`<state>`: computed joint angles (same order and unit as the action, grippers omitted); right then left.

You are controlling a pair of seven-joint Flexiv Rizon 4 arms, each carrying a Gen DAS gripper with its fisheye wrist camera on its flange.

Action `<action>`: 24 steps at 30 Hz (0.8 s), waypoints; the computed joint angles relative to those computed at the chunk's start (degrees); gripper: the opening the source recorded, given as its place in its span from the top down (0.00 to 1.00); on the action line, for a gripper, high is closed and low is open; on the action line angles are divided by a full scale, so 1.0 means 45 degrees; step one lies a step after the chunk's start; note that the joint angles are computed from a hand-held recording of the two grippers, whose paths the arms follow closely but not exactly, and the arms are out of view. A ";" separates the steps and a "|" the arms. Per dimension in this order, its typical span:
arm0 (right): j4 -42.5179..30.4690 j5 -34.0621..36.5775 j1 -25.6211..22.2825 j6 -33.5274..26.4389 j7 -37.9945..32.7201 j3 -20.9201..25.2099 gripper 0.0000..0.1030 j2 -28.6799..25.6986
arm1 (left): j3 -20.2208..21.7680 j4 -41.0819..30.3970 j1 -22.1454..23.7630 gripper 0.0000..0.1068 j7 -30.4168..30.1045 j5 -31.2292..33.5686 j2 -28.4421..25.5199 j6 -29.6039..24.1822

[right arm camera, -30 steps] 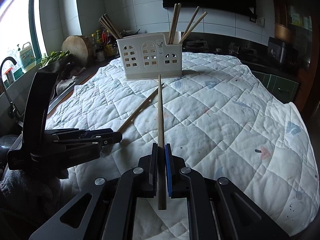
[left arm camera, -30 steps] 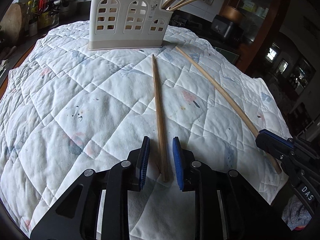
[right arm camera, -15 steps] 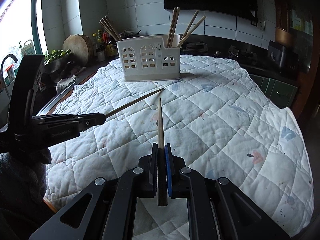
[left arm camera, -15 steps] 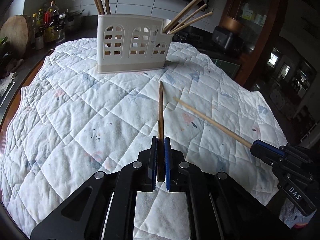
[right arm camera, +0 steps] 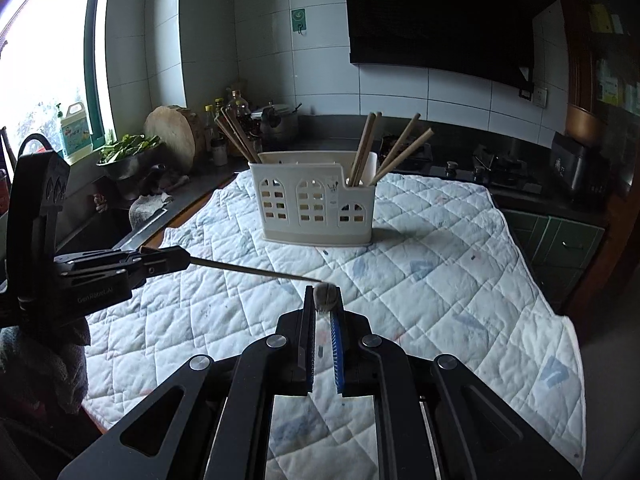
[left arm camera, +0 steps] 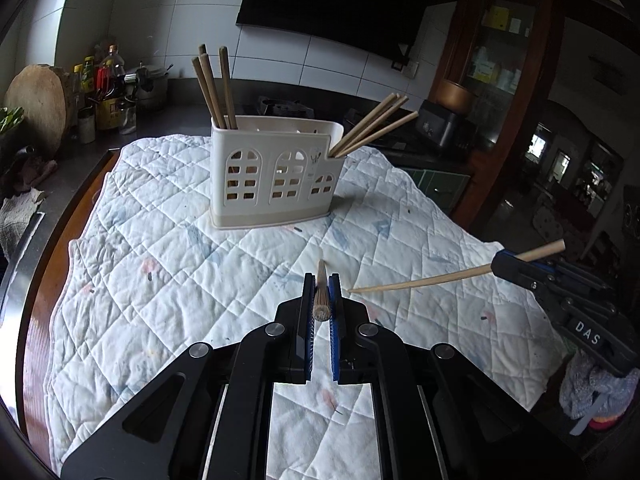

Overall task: Organize utensils
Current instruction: 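Lift and carry the left tool's chopstick to the holder while the right tool carries its own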

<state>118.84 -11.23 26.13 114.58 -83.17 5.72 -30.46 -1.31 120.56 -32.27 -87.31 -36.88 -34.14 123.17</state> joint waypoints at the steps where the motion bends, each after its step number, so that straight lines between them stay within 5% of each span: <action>1: -0.0240 -0.0254 -0.0209 -0.0214 0.0048 0.0145 0.93 0.0040 | -0.0008 -0.0030 0.0109 0.95 0.0031 0.0115 0.0088 -0.0065; 5: -0.1563 -0.2040 -0.1986 -0.1622 0.0620 0.1747 0.93 -0.0061 | 0.0411 -0.0353 -0.0100 0.95 0.0786 -0.0173 0.0396 -0.0472; 11: -0.3575 -0.3131 -0.3130 -0.3323 0.0562 0.3242 0.93 -0.0536 | 0.0893 -0.0986 -0.0154 0.95 0.1764 -0.0607 0.0802 -0.1081; 17: -0.5141 -0.2778 -0.2506 -0.4215 0.0032 0.2867 0.93 -0.0717 | 0.1322 -0.1589 -0.0213 0.95 0.2678 -0.0980 0.1251 -0.1271; 24: -0.6938 -0.2037 -0.1737 -0.5229 -0.0253 0.2199 0.93 -0.1251 | 0.1789 -0.2734 -0.0771 0.95 0.4743 -0.2938 0.1267 -0.0183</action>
